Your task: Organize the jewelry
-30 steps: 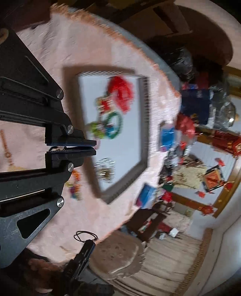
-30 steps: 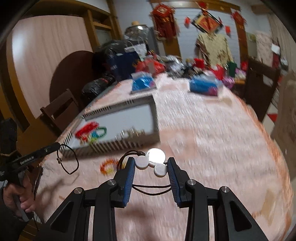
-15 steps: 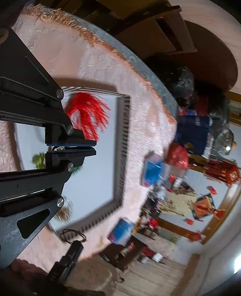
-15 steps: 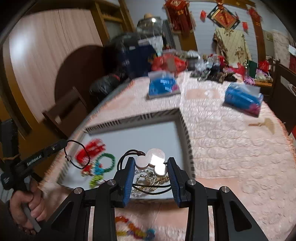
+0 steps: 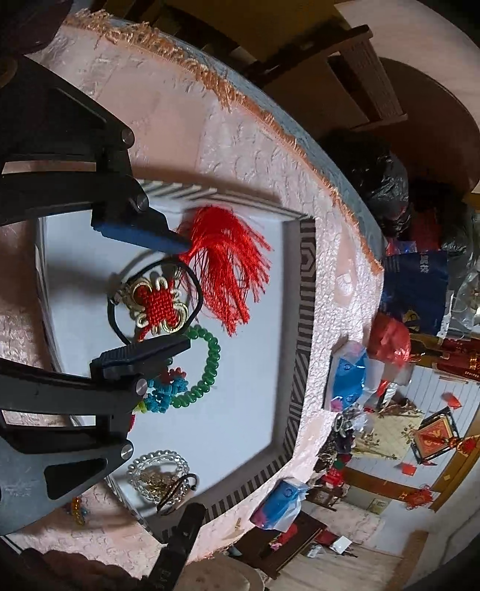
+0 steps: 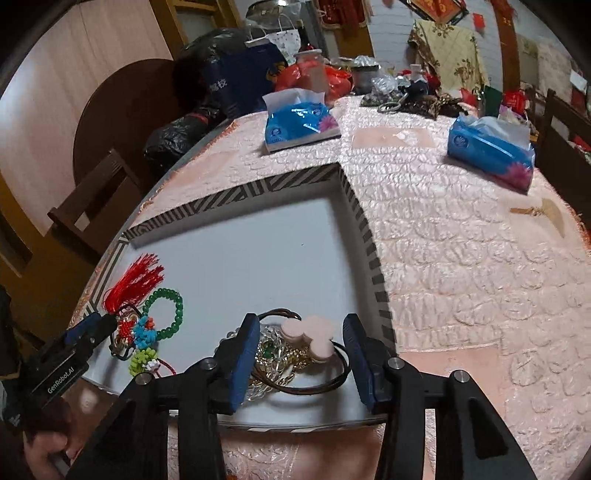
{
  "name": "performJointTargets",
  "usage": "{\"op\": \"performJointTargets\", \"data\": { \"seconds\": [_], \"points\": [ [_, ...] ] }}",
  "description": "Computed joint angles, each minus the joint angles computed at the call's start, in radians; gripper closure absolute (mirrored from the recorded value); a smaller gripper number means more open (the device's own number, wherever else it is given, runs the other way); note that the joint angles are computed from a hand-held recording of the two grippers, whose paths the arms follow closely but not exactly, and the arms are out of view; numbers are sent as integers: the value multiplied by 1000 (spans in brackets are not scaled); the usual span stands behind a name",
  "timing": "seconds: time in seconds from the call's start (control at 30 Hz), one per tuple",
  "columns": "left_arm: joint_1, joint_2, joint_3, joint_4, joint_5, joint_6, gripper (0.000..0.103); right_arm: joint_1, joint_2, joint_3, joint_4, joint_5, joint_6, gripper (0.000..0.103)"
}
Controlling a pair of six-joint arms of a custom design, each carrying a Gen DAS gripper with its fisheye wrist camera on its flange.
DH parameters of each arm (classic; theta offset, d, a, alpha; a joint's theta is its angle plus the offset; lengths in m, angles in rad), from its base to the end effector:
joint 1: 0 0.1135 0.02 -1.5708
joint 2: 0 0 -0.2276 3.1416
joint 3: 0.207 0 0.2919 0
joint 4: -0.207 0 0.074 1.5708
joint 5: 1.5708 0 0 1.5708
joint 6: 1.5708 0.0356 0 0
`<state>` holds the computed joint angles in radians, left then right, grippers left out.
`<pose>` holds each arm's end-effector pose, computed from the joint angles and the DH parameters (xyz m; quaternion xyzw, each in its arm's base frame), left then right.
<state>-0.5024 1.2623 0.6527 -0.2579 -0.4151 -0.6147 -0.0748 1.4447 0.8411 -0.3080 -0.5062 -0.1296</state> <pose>0.2597 -0.1263 0.1347 -0.1224 0.9132 -0.0146 0.3884 0.3254 -0.0071 0.1434 -0.1061 0.9135 0.2037 0.3359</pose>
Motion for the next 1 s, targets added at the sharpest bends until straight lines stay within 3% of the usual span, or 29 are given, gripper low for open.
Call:
{"op": "performJointTargets", "data": {
  "seconds": [0.27, 0.47, 0.63, 0.73, 0.9, 1.0],
  "points": [
    [-26, -115, -40, -59, -25, -6, 58, -92, -255, -120, -94, -61, -82, 58],
    [-170, -173, -22, -213, -90, -85, 54, -271, -438, -245, -292, -64, -311, 58],
    [-350, -104, 21, -300, -169, -212, 43, -497, -590, -400, -456, -122, -490, 58],
    [-415, -24, 38, -295, -166, -249, 42, -602, -631, -464, -533, -174, -569, 58],
    [-452, 106, 73, -293, -157, -297, 42, -569, -698, -511, -528, -159, -562, 58],
    [-440, 104, 75, -312, -173, -332, 42, -569, -737, -538, -517, -147, -558, 58]
  ]
}}
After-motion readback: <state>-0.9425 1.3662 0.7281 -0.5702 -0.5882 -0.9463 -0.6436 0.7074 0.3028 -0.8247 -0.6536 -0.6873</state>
